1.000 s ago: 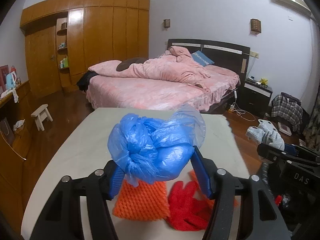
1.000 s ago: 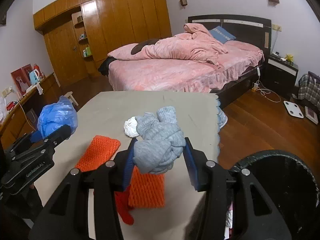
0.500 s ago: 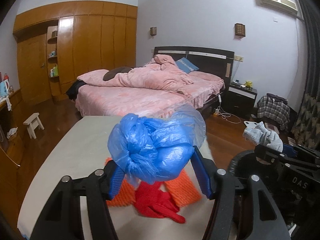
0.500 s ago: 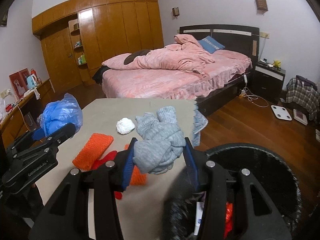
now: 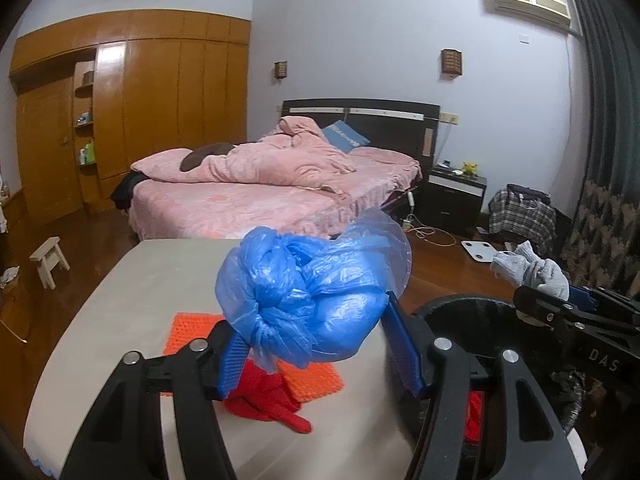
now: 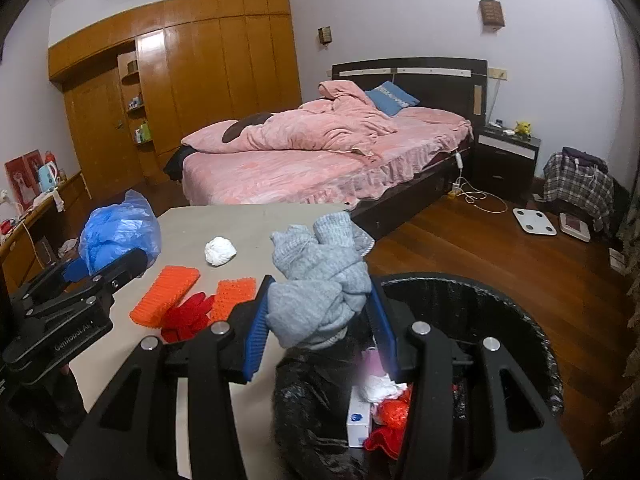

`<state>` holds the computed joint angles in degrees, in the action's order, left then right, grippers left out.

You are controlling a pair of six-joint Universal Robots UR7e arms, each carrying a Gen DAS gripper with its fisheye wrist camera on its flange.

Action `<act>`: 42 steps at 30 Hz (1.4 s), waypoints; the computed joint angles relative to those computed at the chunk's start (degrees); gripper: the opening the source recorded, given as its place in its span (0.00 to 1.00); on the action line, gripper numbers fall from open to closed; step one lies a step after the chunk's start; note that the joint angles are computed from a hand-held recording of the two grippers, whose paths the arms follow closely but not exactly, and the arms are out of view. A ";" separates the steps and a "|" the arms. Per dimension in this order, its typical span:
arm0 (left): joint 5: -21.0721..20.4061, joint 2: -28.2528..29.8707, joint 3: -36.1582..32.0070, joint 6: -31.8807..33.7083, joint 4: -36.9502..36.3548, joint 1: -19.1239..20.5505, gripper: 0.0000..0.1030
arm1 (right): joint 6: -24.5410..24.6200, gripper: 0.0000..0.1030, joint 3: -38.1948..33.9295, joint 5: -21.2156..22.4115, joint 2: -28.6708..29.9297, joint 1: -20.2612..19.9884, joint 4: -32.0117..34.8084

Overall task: Collect trash
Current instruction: 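Carry the blue bag and grey sock over the bin and open both tools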

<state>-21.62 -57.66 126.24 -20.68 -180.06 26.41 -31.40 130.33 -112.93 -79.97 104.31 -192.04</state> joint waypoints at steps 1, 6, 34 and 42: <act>-0.21 0.33 -0.13 0.19 -0.24 -0.21 0.60 | -0.16 0.43 0.25 0.06 -0.50 -0.28 -0.09; -1.02 1.66 -0.65 0.66 -0.92 -0.98 0.60 | -0.49 0.43 1.39 0.00 -2.64 -1.27 -0.55; -8.49 12.77 -8.41 7.12 -5.64 -0.54 0.60 | -2.44 0.43 3.81 1.66 -10.06 -10.56 -0.15; -11.87 15.85 -11.37 9.12 -5.98 0.26 0.60 | -2.90 0.43 4.40 2.35 -12.16 -13.77 0.16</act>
